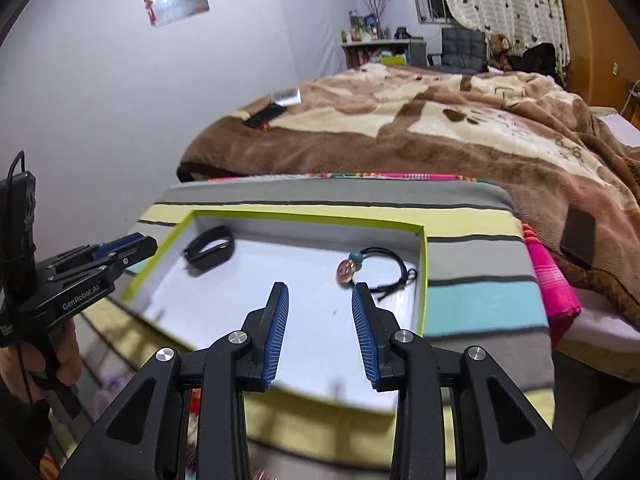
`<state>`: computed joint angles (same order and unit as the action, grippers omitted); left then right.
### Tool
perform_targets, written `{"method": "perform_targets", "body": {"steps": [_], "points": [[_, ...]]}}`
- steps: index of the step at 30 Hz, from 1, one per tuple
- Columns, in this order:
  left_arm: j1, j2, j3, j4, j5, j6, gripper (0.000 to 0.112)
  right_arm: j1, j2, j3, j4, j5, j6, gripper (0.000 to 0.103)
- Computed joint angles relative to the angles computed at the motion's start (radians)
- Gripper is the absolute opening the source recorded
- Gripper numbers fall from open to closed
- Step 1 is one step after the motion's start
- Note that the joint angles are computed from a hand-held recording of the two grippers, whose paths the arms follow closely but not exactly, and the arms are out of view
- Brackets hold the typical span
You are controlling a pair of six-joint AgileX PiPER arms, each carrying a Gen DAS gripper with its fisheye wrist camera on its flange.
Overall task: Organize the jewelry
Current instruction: 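Open both tools to release the items inside the box, then lower the left tool onto the pale-pink coil hair tie and grasp it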
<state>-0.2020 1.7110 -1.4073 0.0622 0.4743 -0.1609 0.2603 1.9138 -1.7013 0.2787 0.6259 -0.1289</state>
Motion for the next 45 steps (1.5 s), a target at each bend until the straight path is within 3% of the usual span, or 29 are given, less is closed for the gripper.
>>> {"method": "perform_targets", "body": {"steps": [6, 10, 23, 28, 32, 35, 45], "points": [[-0.026, -0.191, 0.214, 0.048, -0.073, -0.075, 0.025, 0.041, -0.208, 0.274, -0.027, -0.125, 0.014, 0.034], [-0.062, -0.312, 0.348, 0.161, -0.108, -0.202, 0.025, 0.059, -0.329, 0.427, -0.020, -0.192, 0.022, 0.034], [-0.185, -0.538, 0.586, 0.430, -0.109, -0.518, 0.025, 0.143, -0.580, 0.749, -0.165, -0.301, 0.222, 0.034], [-0.224, -0.584, 0.645, 0.510, -0.092, -0.605, 0.025, 0.170, -0.621, 0.801, -0.207, -0.306, 0.283, 0.034], [-0.218, -0.606, 0.671, 0.461, -0.093, -0.566, 0.025, 0.186, -0.639, 0.834, -0.215, -0.311, 0.302, 0.034], [-0.232, -0.618, 0.696, 0.505, -0.087, -0.618, 0.025, 0.192, -0.642, 0.847, -0.219, -0.316, 0.312, 0.034], [-0.183, -0.569, 0.700, 0.468, -0.097, -0.591, 0.025, 0.199, -0.611, 0.843, -0.193, -0.321, 0.307, 0.033]]}}
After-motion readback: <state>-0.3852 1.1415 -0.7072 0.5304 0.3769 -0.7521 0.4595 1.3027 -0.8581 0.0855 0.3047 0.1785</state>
